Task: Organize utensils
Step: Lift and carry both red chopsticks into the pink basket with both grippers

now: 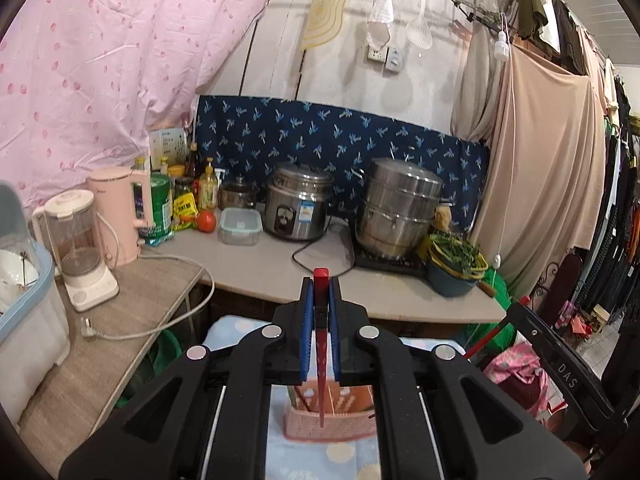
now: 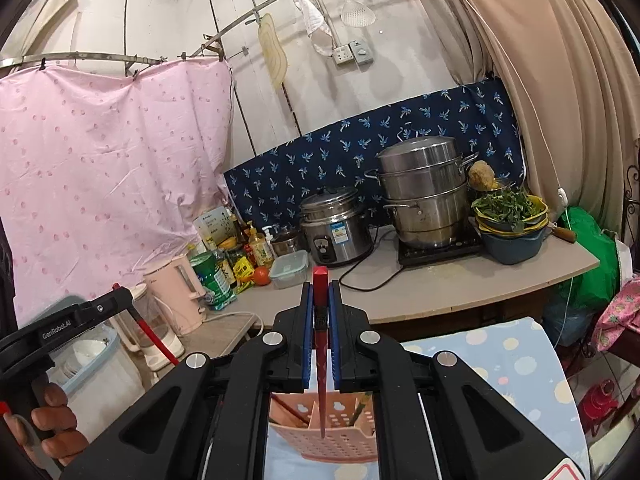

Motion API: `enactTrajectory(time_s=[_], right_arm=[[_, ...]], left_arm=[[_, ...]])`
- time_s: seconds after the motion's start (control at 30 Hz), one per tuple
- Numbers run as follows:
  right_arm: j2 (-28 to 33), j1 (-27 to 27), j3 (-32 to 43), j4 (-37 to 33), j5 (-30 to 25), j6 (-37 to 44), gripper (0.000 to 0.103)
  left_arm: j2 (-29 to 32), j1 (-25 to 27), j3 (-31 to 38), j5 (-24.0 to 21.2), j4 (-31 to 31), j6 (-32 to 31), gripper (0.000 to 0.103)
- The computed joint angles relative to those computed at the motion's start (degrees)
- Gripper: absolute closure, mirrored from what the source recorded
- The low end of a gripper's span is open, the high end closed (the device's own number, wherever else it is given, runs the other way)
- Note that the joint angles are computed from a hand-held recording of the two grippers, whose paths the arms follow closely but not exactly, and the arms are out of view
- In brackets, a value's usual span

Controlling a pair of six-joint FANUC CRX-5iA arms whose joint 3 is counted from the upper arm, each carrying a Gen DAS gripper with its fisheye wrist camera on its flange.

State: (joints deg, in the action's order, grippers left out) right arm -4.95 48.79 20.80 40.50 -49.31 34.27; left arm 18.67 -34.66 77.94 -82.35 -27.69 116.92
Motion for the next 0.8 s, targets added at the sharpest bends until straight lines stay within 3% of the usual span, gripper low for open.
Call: enactTrajectory(time_s=[0.17, 0.23, 0.57, 0.8], right_arm=[[3.60, -2.35, 3.54, -2.97, 0.01, 2.28, 0.096], [4.45, -2.74, 3.92, -4.24, -0.64, 3.41, 0.096], [5.13, -4.20, 0.86, -10.24, -2.60, 5.60, 0.096], [5.22, -3.93, 0.17, -11.36, -4.09, 6.85, 0.096]], left_arm=[[4.36, 1.58, 4.76, -0.28, 1.04, -1.01, 0.096], [4.52, 1.86, 3.64, -0.27, 1.26, -0.88, 0.096], [0.80, 4.15, -10.17, 2.32, 4.58, 1.94, 0.096], [-0.44, 4.66, -14.15, 2.29, 4.98, 2.86, 0.095]])
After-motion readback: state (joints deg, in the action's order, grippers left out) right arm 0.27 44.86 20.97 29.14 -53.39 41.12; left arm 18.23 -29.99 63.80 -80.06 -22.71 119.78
